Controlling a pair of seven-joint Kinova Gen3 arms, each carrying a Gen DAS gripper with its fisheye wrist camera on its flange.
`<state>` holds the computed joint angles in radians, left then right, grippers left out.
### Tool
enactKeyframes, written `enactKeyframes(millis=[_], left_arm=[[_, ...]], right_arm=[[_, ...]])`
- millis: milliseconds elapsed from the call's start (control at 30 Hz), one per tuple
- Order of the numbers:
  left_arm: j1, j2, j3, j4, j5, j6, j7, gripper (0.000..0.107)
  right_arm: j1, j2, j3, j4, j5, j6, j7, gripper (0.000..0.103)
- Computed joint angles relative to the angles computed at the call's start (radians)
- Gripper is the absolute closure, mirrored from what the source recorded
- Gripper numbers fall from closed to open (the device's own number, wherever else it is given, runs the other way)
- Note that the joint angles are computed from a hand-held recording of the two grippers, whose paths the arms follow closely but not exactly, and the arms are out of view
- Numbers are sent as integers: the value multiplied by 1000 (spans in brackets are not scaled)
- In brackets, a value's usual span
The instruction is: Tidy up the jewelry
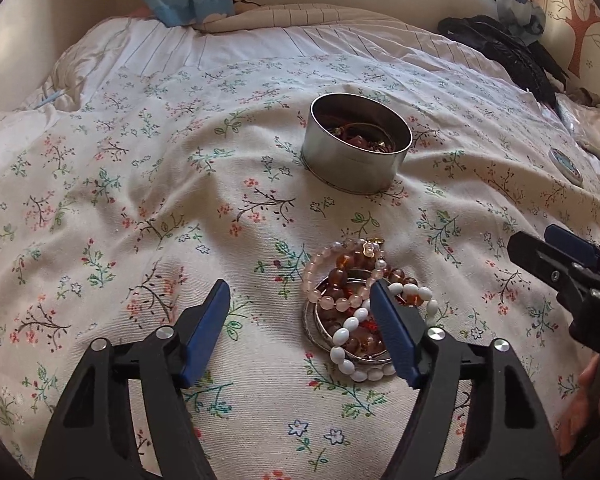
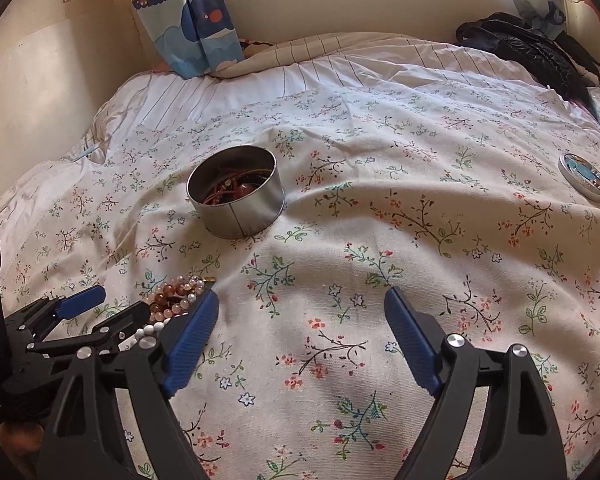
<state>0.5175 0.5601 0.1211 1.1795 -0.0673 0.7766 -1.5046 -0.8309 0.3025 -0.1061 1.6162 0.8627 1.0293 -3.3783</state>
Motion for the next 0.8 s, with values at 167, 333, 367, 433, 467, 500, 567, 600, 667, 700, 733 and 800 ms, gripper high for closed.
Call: enactKeyframes(millis=[167, 333, 367, 433, 467, 500, 567, 600, 667, 700, 733, 800], left_arm=[[-94, 50, 58, -69, 146, 80, -18, 50], [-130, 86, 61, -109, 227, 123, -11, 55], [-111, 88, 46, -116, 207, 129, -4, 57], [-106, 93, 55, -124, 202, 138, -30, 80], [-104, 94, 62, -125, 200, 142, -49, 90], [-85, 85, 51, -115, 182, 130, -57, 94], [-75, 65, 48, -90, 168, 103, -76, 97], [-88, 55, 57, -76, 182, 88, -88, 101], [-123, 21, 79, -22, 226, 30, -114, 101], [-132, 3, 79, 5, 239, -2, -116, 101], [-147, -7, 86, 21, 257, -20, -122, 101], [-173, -22, 97, 46, 291, -47, -131, 101]], right_arm=[[12, 9, -4, -10, -23, -20, 44, 21], [15, 40, -3, -54, -58, -29, 150, 21], [15, 49, -2, -67, -68, -28, 180, 21], [13, 66, 2, -91, -90, -27, 236, 21], [11, 74, 4, -104, -102, -23, 262, 21], [9, 82, 8, -115, -113, -20, 286, 21], [4, 91, 17, -126, -129, -21, 316, 21], [0, 93, 22, -128, -135, -24, 324, 21], [-2, 96, 29, -132, -147, -31, 340, 21], [1, 96, 32, -131, -154, -40, 348, 21], [5, 96, 33, -130, -162, -55, 356, 21], [14, 94, 35, -123, -175, -93, 373, 21]])
